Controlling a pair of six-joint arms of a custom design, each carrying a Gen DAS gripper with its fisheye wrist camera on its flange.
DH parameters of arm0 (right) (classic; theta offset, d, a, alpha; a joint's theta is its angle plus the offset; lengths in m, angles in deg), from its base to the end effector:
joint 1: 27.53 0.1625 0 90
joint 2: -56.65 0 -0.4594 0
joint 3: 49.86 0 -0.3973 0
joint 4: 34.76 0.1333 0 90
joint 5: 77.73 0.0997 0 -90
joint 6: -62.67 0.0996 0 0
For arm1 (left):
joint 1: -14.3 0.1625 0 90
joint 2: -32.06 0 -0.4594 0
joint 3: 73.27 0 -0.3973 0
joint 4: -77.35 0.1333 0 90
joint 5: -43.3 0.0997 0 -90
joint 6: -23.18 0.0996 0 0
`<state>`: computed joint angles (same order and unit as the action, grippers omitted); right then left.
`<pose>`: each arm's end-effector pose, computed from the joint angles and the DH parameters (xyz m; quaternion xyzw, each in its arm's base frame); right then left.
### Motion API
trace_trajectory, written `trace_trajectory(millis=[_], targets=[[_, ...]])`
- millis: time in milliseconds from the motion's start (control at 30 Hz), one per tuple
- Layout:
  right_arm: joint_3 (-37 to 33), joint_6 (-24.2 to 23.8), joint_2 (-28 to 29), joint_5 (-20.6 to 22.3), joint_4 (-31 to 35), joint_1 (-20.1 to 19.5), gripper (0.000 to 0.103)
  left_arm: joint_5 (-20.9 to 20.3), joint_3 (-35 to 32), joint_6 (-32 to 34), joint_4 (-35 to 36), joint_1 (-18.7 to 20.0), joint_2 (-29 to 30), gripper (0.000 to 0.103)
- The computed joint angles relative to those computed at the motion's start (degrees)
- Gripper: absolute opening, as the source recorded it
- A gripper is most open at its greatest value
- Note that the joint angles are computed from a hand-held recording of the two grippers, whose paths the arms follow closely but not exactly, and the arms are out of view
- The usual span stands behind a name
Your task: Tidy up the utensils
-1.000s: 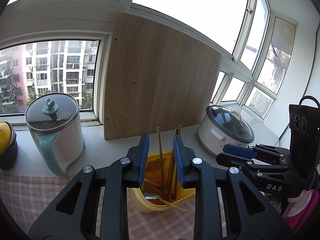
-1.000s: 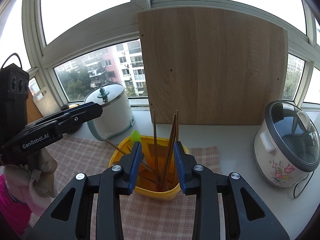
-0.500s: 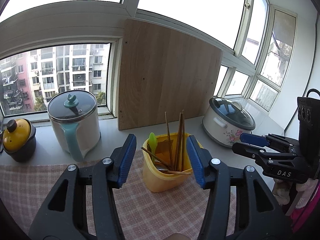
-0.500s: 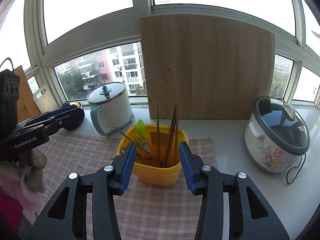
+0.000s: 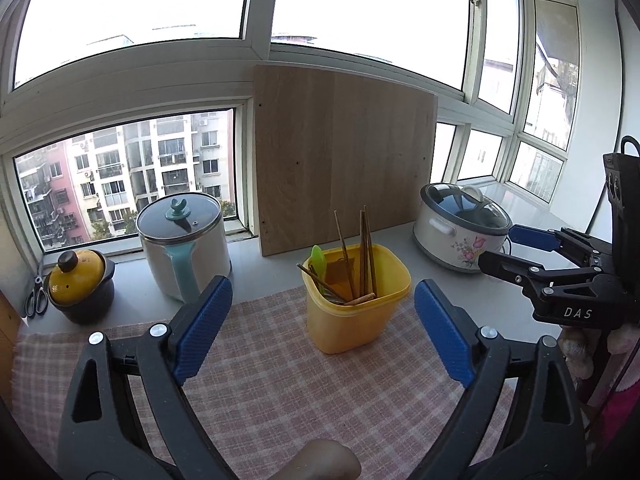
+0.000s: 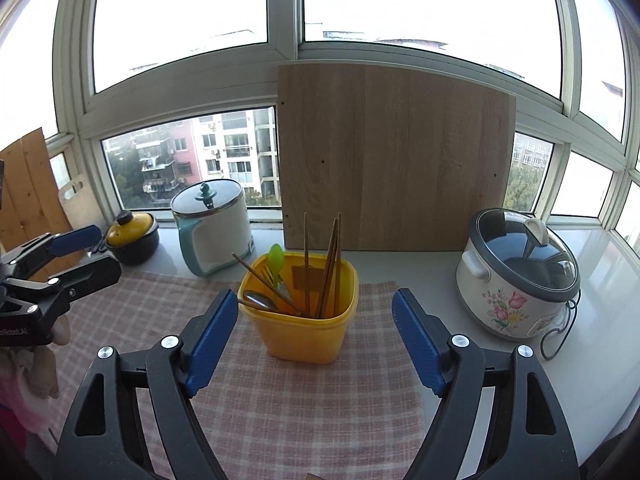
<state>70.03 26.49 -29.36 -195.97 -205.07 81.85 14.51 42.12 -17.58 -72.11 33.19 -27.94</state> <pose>0.2452 -0.4375 0.4111 0.3303 -0.8334 0.3454 0.2776 -0.4567 -0.3894 0.1926 0.2077 0.8349 -0.4386 0.2597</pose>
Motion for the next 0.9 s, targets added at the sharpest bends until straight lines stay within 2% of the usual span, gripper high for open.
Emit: trace_trajectory(millis=[167, 433, 600, 900], targets=[[1.52, -0.78, -0.67, -0.66, -2.34, 0.98, 0.08, 1.86, -0.46, -5.51, 9.3, -2.09, -1.08, 0.103], [3.03, 0.52, -1.52, -0.99, -4.67, 1.48, 0.082, 3.04, -0.79, -12.27, 18.43, -3.88, -1.88, 0.103], [3.4, 0.35, -1.86, -1.04, -4.9, 1.82, 0.082, 2.25, -0.99, -15.7, 22.53, -4.37, -2.17, 0.103], [3.72, 0.71, -1.76, -0.8, -5.19, 1.77, 0.082, 1.66, -1.19, -18.61, 25.86, -4.65, -2.56, 0.103]])
